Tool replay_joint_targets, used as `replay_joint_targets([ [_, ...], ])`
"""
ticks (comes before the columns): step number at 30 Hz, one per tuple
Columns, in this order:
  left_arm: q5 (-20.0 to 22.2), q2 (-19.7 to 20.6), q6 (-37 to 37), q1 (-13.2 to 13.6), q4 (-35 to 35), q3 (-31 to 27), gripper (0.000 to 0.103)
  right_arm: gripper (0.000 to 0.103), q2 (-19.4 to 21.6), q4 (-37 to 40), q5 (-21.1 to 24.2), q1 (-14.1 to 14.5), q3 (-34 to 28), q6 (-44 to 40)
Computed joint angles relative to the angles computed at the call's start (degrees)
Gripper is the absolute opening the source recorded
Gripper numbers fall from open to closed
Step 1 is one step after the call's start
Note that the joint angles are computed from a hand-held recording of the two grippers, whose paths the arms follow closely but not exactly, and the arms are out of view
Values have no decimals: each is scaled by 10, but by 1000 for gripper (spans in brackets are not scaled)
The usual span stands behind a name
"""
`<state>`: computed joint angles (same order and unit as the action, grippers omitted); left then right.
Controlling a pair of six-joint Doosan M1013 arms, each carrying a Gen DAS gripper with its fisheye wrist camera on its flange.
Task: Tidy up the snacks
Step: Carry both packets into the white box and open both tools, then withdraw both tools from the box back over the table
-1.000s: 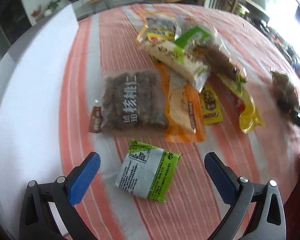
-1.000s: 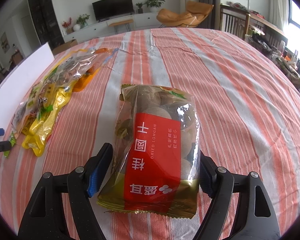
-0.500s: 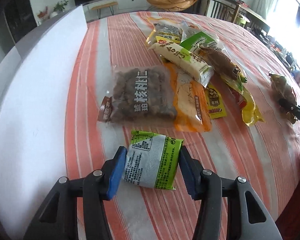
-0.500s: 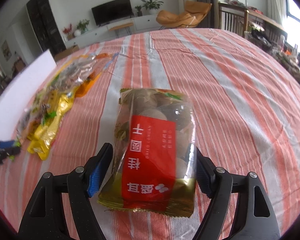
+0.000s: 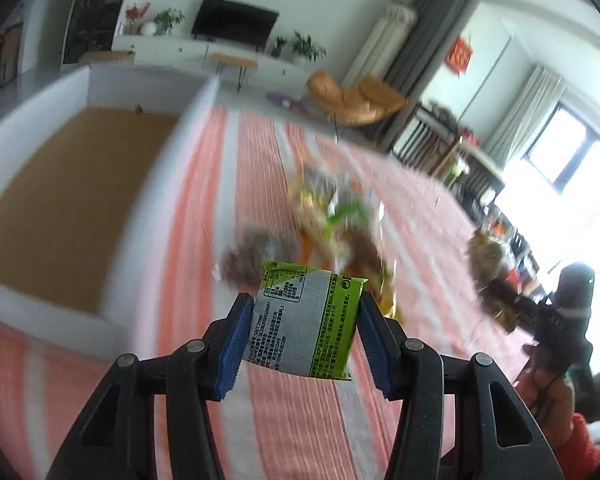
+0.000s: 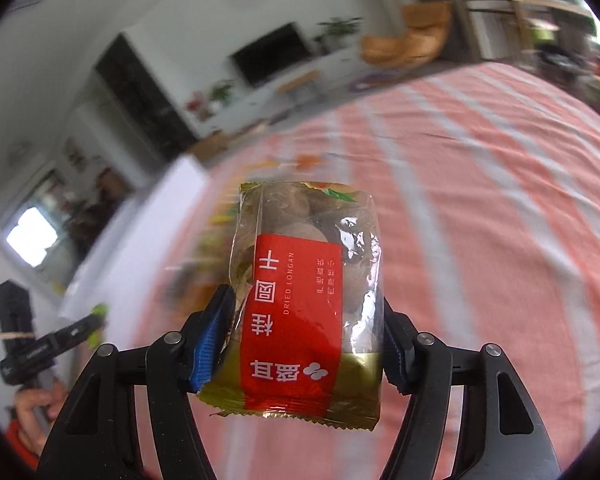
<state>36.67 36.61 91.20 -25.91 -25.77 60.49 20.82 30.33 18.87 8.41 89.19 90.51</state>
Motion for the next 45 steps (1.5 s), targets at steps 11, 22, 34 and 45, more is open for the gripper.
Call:
replay_joint_targets([
  [11, 70, 21, -219, 57, 243, -79, 52, 69, 177, 111, 216, 96, -356, -135],
  [22, 58, 20, -335, 58, 313, -40, 94, 79, 240, -47, 228, 122, -451, -23],
  [34, -56, -54, -124, -28, 161, 78, 103, 79, 101, -443, 157, 65, -138, 189],
  [45, 65, 38, -162, -92, 277, -2, 102, 80, 66, -528, 149, 35, -45, 339],
])
